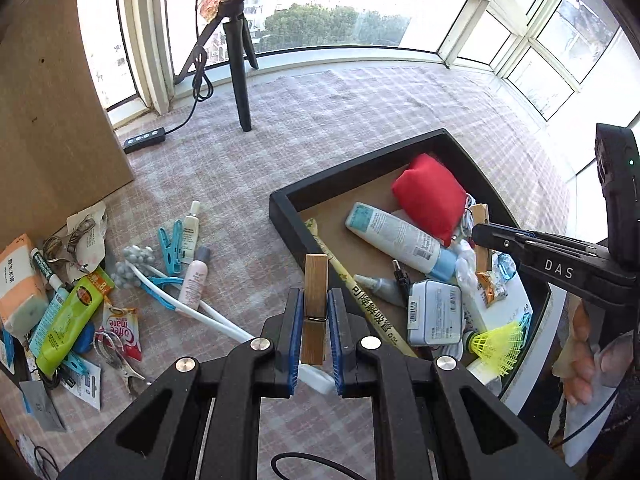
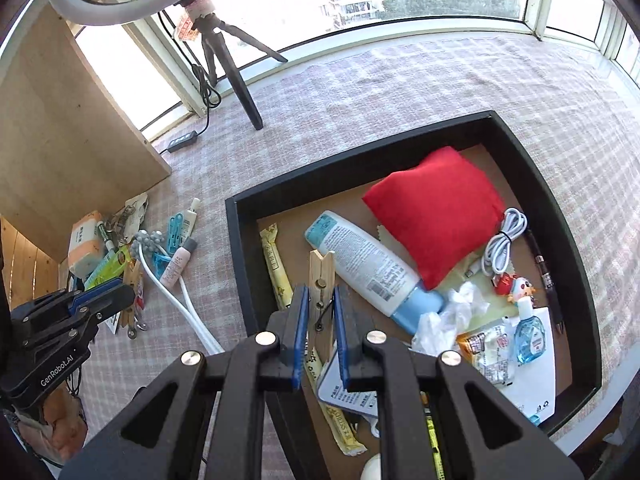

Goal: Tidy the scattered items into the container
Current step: 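Carry both clothespins into the black tray and open both grippers, then move both grippers back over the pile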

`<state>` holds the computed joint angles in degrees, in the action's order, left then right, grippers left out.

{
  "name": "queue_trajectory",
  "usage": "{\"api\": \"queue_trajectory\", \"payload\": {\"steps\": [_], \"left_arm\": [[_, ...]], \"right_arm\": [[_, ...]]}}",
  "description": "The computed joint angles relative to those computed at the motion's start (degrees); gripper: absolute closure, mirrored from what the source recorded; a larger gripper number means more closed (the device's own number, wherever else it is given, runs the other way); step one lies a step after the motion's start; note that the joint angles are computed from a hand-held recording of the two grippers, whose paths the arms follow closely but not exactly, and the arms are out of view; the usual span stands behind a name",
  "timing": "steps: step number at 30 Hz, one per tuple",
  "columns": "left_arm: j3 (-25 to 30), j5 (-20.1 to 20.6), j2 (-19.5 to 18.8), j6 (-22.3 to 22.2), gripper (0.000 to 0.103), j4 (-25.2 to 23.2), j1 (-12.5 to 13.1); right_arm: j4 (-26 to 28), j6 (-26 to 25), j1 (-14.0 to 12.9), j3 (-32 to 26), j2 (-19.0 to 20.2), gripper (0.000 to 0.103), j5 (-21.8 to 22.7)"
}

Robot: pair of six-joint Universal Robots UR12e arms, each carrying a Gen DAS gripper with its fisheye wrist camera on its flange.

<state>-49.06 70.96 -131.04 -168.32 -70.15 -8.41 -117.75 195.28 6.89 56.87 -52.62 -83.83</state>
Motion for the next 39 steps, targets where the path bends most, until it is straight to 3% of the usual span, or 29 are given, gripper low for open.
{"api": "queue_trajectory", "payload": {"steps": [4, 8, 9, 10, 11, 12, 13, 15, 27, 32, 35, 39], "left_arm": [[1.15, -2.17, -0.35, 0.31, 0.091, -0.94, -2.15], [1.18, -0.92, -0.23, 1.06, 0.088, 0.0, -4.25], [1.46, -0.81, -0.34, 1.08, 0.08, -0.49, -4.54], [1.9, -0.88, -0.5, 1.18, 0.052, -1.51, -4.68], [1.59, -1.06, -0.34, 0.91, 0.04, -1.2, -4.67], [0.62, -0.58, 0.1, 0.67, 0.042, 0.28, -4.67], [0.0, 0.71, 0.43, 0.71, 0.042, 1.26, -4.75], [-0.54, 1.94, 0.77, 0.8, 0.042, 1.67, -4.56], [-6.39, 7.29, 3.32, -7.76, 0.042, 4.73, -0.31], [-9.89, 11.29, 4.61, -12.21, 0.042, 5.29, 2.41], [-11.55, 13.82, 5.03, -15.55, 0.042, 5.24, 4.07], [-11.73, 16.05, 4.58, -19.19, 0.042, 4.21, 5.89]], "right_arm": [[-2.35, 2.54, -1.65, 4.3, -2.48, 0.09, -2.32], [-3.62, 4.36, -2.83, 7.42, -4.26, 0.09, -3.96], [-3.81, 4.46, -3.05, 7.96, -4.59, 0.09, -4.24], [-4.47, 4.25, -3.29, 8.6, -4.94, 0.09, -4.04], [-5.2, 3.75, -3.46, 9.16, -5.22, 0.09, -3.7], [-5.13, 3.26, -3.51, 9.3, -5.33, 0.086, -3.77], [-4.91, 3.19, -3.5, 9.32, -5.42, 0.075, -4.14], [-7.23, 3.54, -3.58, 10.49, -6.02, 0.069, -3.84], [-6.88, -0.73, -1.59, 8.69, -4.79, 0.068, -0.09], [-6.4, -6.33, -0.14, 7.0, -3.53, 0.067, 1.98], [-6.12, -10.48, 1.07, 5.37, -2.42, 0.059, 1.64], [-3.3, -11.75, 2.02, 1.45, -0.12, 0.057, 4.1]]}}
